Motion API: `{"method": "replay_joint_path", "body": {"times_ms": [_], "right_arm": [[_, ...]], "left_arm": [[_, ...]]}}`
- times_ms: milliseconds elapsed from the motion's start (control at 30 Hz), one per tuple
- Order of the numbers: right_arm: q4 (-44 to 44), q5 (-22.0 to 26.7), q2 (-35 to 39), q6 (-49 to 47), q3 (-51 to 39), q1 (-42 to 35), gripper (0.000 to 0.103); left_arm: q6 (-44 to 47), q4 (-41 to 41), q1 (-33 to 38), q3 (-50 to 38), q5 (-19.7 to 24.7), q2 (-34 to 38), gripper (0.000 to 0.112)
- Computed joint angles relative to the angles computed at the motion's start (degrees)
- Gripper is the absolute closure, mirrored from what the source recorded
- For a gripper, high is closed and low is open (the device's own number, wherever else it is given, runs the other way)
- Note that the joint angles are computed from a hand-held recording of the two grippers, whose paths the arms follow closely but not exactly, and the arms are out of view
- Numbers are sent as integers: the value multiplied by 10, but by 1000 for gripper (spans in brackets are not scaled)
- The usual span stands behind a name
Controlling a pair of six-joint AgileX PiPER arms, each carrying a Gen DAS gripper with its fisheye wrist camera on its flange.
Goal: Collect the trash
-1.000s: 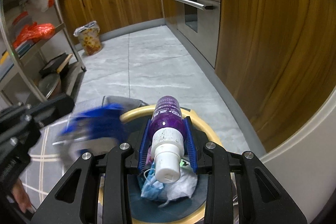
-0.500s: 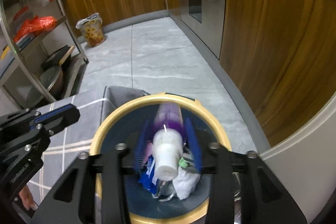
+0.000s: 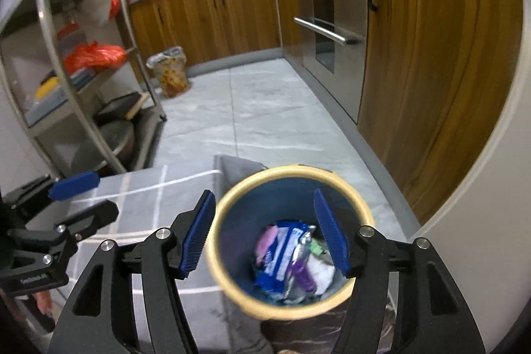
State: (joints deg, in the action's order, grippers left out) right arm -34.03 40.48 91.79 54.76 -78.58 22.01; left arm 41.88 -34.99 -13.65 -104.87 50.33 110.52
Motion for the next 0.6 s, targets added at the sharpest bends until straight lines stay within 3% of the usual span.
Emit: {"method": "replay_joint_path", "body": {"times_ms": [167,200,267,367,433,533,600], "right_arm": [[-80,54,-50,101,30,80,40],[-89,56,-56,114,35,89,39],[-146,83,-68,172,43,127,28],[-218,105,-74,237,49,172,17],[-257,125,-65,265,44,193,10],[-289,142,-44,284,27,206,8],[-305,160,-32,292,15,214,8]], "left_arm": [[75,-30,17,120,-16,-107,47],[93,-38,21,143,-24,-130,41],[123,-55,28,192,-53,-174,28],[155,-92,45,223,-70,-204,21],[166,-108,48,240,-105,-217,14],[168,-118,50,250,-142,-219,14],[156,-127,58,244,-139,-211,14]]}}
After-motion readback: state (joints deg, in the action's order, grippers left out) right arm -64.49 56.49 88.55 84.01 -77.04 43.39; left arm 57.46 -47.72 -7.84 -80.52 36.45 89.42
